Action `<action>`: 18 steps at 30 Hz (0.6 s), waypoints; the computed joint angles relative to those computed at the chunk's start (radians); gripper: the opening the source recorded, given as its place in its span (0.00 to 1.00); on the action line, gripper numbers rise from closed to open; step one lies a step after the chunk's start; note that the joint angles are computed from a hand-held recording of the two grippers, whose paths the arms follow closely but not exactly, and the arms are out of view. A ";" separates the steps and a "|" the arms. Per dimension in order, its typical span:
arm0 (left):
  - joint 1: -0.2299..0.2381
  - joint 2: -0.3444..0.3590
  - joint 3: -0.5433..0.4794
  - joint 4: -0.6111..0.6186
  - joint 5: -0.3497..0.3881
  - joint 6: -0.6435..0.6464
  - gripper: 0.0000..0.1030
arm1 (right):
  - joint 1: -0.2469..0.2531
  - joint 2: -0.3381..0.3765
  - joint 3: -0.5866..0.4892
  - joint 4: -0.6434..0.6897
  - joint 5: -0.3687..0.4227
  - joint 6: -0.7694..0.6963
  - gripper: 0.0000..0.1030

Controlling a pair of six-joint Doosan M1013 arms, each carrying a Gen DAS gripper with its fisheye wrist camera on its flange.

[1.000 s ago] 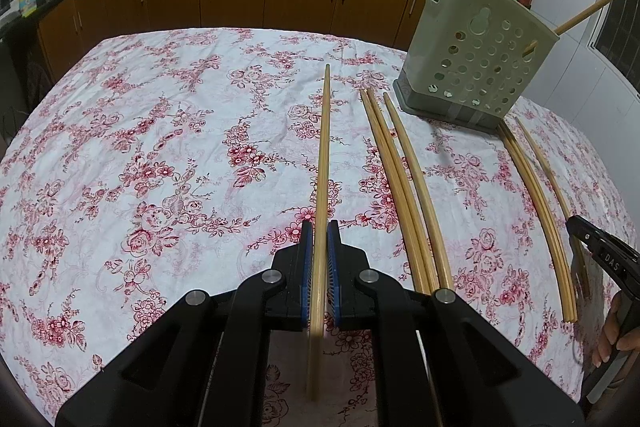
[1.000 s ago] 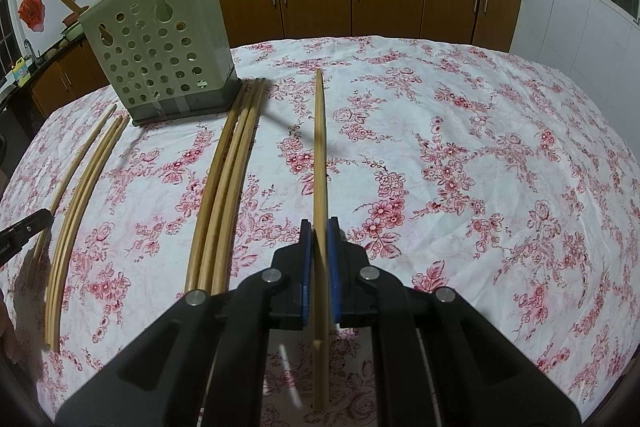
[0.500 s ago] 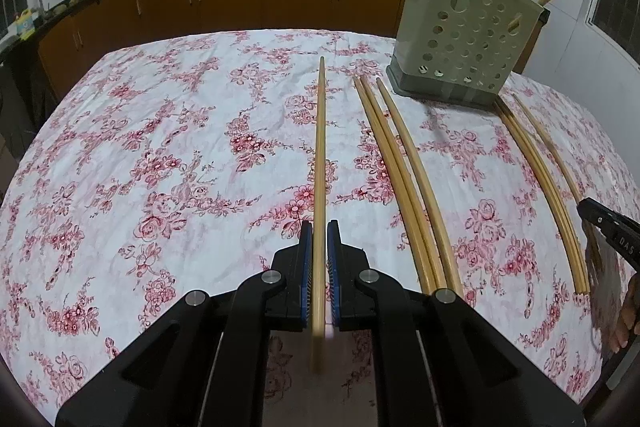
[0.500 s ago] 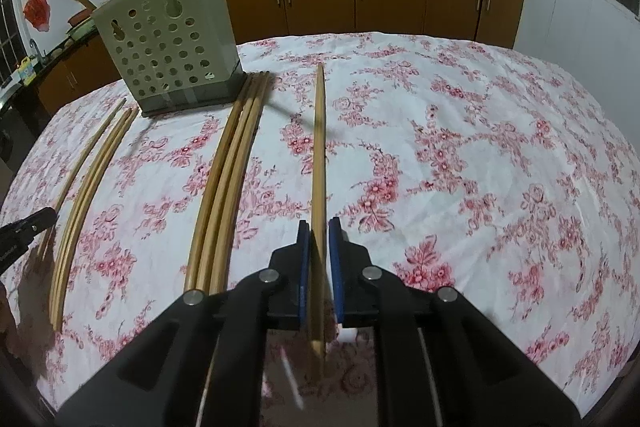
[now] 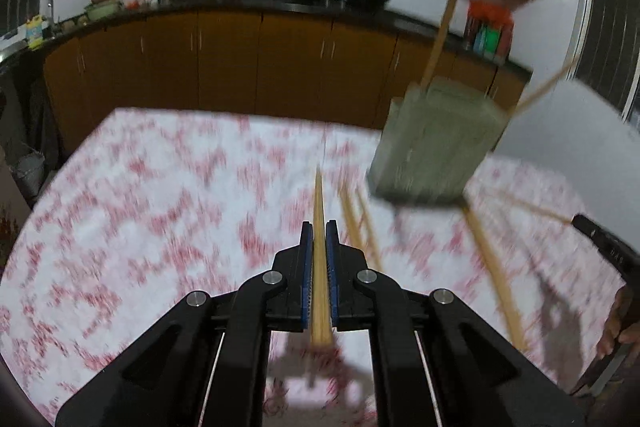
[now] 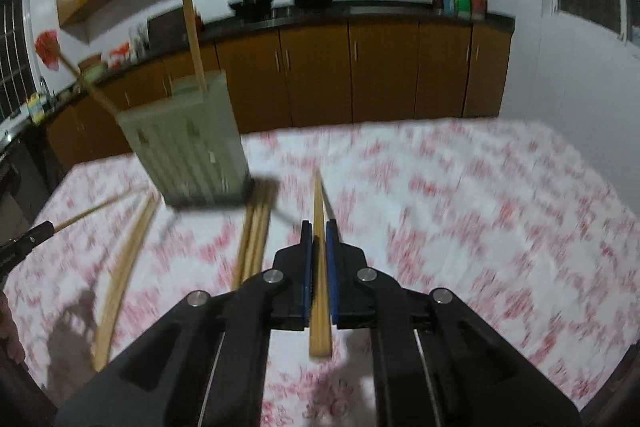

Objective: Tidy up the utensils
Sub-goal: 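Lift the chopsticks upright with both tools and carry them over the caddy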

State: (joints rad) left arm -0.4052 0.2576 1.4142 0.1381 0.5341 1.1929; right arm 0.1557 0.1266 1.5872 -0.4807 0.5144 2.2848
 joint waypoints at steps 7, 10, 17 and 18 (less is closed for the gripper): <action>0.003 -0.015 -0.019 0.043 -0.074 -0.053 0.07 | 0.001 -0.017 -0.006 -0.116 -0.045 0.111 0.08; 0.010 -0.016 -0.036 -0.004 -0.075 -0.012 0.07 | -0.003 -0.033 -0.009 -0.111 -0.079 0.107 0.08; 0.016 -0.040 -0.064 -0.150 -0.103 0.161 0.07 | -0.028 -0.070 -0.061 0.182 -0.170 -0.178 0.08; 0.015 -0.044 -0.065 -0.168 -0.110 0.185 0.07 | -0.029 -0.073 -0.066 0.222 -0.180 -0.215 0.08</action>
State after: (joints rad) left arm -0.3903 0.2141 1.3489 -0.0295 0.4242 1.3776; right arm 0.1266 0.0539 1.5212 -0.2582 0.3348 2.0695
